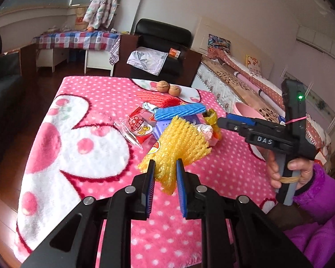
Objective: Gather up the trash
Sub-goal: 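Grasp the yellow plastic bag with the right tool, then carry the yellow mesh sleeve and yellow bag over the pink bucket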
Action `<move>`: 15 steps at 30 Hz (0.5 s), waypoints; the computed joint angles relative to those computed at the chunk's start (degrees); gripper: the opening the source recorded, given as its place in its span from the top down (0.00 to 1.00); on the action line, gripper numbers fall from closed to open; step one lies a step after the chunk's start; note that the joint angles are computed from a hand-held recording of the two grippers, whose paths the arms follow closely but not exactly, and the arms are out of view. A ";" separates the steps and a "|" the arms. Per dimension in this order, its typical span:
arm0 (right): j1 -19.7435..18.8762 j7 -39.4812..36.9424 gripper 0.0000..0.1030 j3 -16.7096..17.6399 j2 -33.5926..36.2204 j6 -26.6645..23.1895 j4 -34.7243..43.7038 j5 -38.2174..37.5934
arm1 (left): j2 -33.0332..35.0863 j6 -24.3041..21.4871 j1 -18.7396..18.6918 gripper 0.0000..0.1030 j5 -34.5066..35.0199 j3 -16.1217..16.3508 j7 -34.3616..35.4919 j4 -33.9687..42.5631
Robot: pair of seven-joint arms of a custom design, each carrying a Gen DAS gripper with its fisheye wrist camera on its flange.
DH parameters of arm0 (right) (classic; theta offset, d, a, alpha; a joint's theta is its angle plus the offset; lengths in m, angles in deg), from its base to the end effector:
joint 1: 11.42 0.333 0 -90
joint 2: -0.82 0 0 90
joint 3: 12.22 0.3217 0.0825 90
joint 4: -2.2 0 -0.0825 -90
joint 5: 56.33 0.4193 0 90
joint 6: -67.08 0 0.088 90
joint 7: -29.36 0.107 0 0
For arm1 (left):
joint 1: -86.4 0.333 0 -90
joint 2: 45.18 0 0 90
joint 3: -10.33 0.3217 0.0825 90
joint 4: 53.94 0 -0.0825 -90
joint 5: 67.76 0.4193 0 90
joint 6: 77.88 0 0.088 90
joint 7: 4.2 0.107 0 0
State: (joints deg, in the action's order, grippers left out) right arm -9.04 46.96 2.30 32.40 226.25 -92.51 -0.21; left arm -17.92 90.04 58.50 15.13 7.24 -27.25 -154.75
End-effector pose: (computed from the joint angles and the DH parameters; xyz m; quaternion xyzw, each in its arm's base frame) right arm 0.7306 0.1554 0.3302 -0.8142 0.4082 -0.1260 0.3933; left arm 0.5728 -0.4132 0.3199 -0.6704 0.6037 -0.3888 0.1868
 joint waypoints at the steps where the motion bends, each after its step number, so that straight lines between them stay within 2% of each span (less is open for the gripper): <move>1: 0.21 0.01 0.53 -0.08 0.72 -0.62 0.89 -0.62 | 0.15 0.17 0.12 0.83 -0.20 -0.03 0.09 0.09; 4: 1.20 0.33 0.54 -0.42 1.95 -0.13 2.17 -2.58 | 0.51 0.33 0.26 0.83 -1.21 -0.04 0.98 0.47; 5: 1.39 1.10 0.58 -0.60 2.41 -0.37 2.73 -3.30 | 0.60 0.36 -0.02 0.83 -0.92 0.19 0.47 0.49; 7: 1.77 3.53 0.74 -1.21 3.15 -1.26 3.77 -4.90 | 0.87 0.61 -0.08 0.83 -1.12 0.36 0.40 0.86; 9: 1.23 5.34 0.80 -1.00 3.64 -1.92 4.43 -5.16 | 1.19 1.07 -0.19 0.83 -1.02 0.65 0.13 1.24; 11: -0.40 6.31 0.83 -0.11 3.84 -3.68 5.00 -3.72 | 1.58 0.96 -0.21 0.83 -2.02 0.54 1.36 1.78; 15: -2.08 6.10 0.86 0.53 2.95 -3.46 4.19 -0.57 | 2.53 0.95 -0.60 0.83 -4.42 0.80 4.01 3.18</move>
